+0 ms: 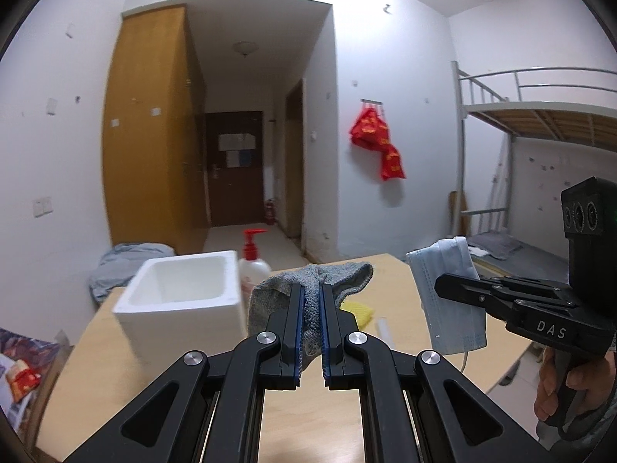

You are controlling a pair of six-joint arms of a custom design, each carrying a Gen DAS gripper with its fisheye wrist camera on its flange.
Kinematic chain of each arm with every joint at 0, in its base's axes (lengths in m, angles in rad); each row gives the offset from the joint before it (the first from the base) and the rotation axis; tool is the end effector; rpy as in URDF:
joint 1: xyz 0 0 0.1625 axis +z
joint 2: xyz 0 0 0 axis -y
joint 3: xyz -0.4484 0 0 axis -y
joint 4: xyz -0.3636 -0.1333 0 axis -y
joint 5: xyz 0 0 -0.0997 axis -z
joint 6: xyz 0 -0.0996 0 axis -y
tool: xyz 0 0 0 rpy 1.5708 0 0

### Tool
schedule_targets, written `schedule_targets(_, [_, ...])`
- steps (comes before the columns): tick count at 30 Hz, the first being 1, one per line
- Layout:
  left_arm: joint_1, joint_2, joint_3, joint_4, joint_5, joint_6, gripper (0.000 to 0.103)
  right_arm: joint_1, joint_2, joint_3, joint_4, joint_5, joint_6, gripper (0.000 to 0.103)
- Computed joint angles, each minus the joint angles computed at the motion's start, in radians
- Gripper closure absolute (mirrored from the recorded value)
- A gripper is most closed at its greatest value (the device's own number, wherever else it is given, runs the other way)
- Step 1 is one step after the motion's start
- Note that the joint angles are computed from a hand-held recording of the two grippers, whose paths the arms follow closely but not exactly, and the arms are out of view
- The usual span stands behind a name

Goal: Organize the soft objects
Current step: 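Carry the grey sock and blue mask in both grippers to the foam box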

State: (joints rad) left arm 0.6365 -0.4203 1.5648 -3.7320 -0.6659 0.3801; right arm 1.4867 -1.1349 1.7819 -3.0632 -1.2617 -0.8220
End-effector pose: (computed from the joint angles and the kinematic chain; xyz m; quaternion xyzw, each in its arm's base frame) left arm -0.4086 -0.5652 0.0668 0.3115 0.7520 -0.5255 0.2476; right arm 0.1112 -0.6281 0.3614 0.3839 -0.8177 0.4259 0.0512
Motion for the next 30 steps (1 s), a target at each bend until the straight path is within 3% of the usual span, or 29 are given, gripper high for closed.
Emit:
schedule_targets(15, [-0.011,-0.003,0.009,-0.221,0.249,0.098,0.095,0.042,0.061,-0.063,0.183,0.077,-0.103,0.098])
schedule_targets(30, [0.0,-0.009,-0.015,-0.273,0.291,0.127,0.095,0.07,0.1,-0.136,0.281,0.071,-0.133,0.098])
